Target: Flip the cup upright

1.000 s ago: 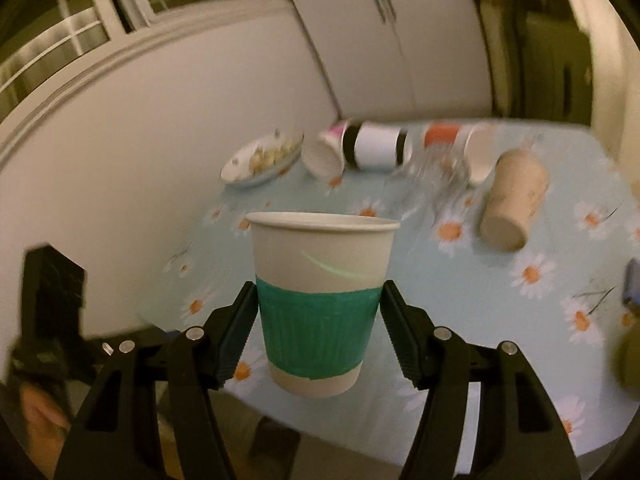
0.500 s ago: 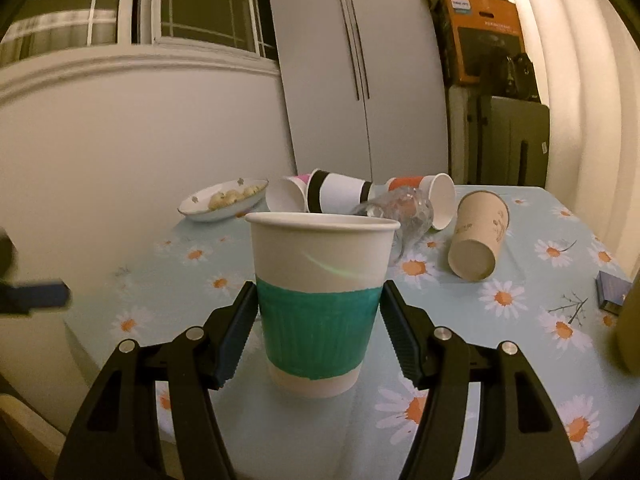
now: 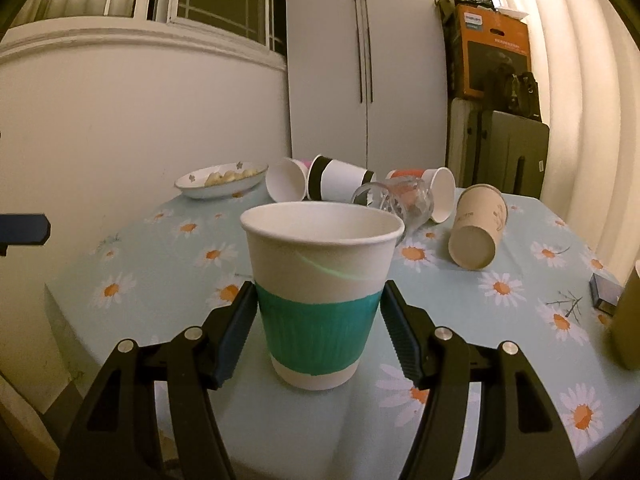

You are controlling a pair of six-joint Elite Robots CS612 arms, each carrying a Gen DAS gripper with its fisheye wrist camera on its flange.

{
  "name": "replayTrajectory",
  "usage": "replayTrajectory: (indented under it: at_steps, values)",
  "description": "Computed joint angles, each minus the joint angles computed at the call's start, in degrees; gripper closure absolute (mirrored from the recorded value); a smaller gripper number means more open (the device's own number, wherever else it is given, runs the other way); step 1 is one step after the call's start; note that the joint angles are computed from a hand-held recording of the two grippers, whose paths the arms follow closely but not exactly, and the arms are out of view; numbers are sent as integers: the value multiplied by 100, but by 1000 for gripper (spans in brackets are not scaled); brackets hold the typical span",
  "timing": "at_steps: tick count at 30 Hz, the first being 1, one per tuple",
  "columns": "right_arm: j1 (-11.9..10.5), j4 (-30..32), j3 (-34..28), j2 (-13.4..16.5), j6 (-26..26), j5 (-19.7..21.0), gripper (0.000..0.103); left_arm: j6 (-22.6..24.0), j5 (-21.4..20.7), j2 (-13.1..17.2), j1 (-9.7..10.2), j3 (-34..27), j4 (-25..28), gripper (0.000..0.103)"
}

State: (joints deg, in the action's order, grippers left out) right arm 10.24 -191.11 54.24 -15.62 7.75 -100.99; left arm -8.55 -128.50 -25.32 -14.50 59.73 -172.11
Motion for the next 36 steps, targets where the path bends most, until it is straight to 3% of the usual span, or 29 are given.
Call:
replayTrajectory:
  at_steps: [3, 5, 10, 19, 27, 36]
  values:
    - [-2, 41, 37, -27, 7, 40, 36, 56, 44, 4, -8, -9, 39, 21]
    - [-3, 29, 57, -45, 66, 39, 27, 96, 87, -5, -16, 1, 51, 21]
    - [1, -58, 166, -130, 82, 31, 26, 105, 210, -25, -23, 45, 28, 21]
    - [29, -523, 757, -491, 183, -18, 14, 64, 244, -68, -17, 180, -307, 21]
    - [58, -1036, 1617, -1029, 202, -27, 9, 295, 262, -242, -19, 605, -899, 21]
    - [-42, -1389, 2780, -1755, 192, 182, 5, 938, 520, -508, -131, 1203, -1481, 21]
